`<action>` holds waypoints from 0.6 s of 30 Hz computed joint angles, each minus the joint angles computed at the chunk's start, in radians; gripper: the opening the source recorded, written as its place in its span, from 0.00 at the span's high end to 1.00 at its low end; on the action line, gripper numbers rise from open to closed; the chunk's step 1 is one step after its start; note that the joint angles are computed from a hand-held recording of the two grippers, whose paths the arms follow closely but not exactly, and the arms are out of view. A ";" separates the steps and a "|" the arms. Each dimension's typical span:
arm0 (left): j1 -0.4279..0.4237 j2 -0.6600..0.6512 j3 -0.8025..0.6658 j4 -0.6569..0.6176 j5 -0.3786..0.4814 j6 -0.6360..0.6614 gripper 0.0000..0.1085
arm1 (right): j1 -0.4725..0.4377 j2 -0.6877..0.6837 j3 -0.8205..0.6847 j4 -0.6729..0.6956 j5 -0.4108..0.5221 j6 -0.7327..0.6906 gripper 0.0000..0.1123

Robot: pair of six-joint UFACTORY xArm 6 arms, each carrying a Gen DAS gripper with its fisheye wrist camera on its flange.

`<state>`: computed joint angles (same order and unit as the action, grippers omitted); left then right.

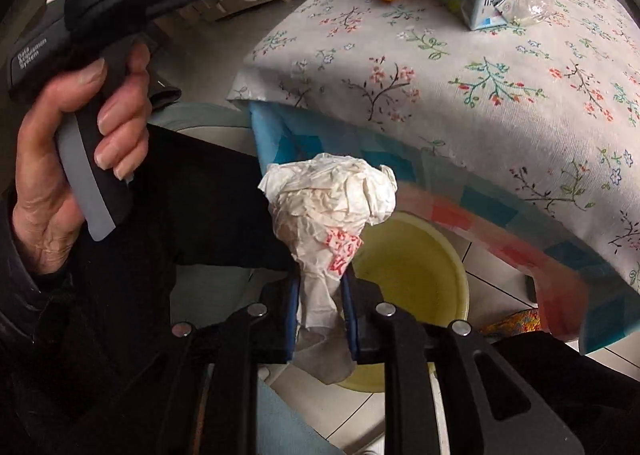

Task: Collect trash
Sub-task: 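Carry the tissue to the yellow bucket and open the right gripper while the left gripper grasps a white tissue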

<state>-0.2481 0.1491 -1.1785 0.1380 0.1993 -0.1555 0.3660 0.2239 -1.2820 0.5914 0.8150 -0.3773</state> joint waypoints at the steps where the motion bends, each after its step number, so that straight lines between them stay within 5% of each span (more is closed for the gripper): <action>1: -0.002 -0.003 0.003 0.012 -0.001 -0.007 0.80 | 0.010 0.015 -0.011 -0.046 0.019 0.017 0.81; 3: -0.002 -0.019 0.022 0.025 -0.011 -0.012 0.80 | 0.031 0.039 -0.023 -0.133 0.040 0.044 0.80; 7: -0.004 -0.043 0.048 0.036 -0.023 -0.013 0.80 | 0.052 0.079 -0.057 -0.219 0.046 0.078 0.49; 11: -0.004 -0.053 0.055 0.008 -0.017 0.017 0.80 | 0.039 0.005 0.045 -0.219 -0.022 0.090 0.46; 18: -0.010 -0.075 0.081 0.003 -0.015 0.031 0.80 | 0.043 -0.136 0.204 -0.157 -0.365 0.111 0.34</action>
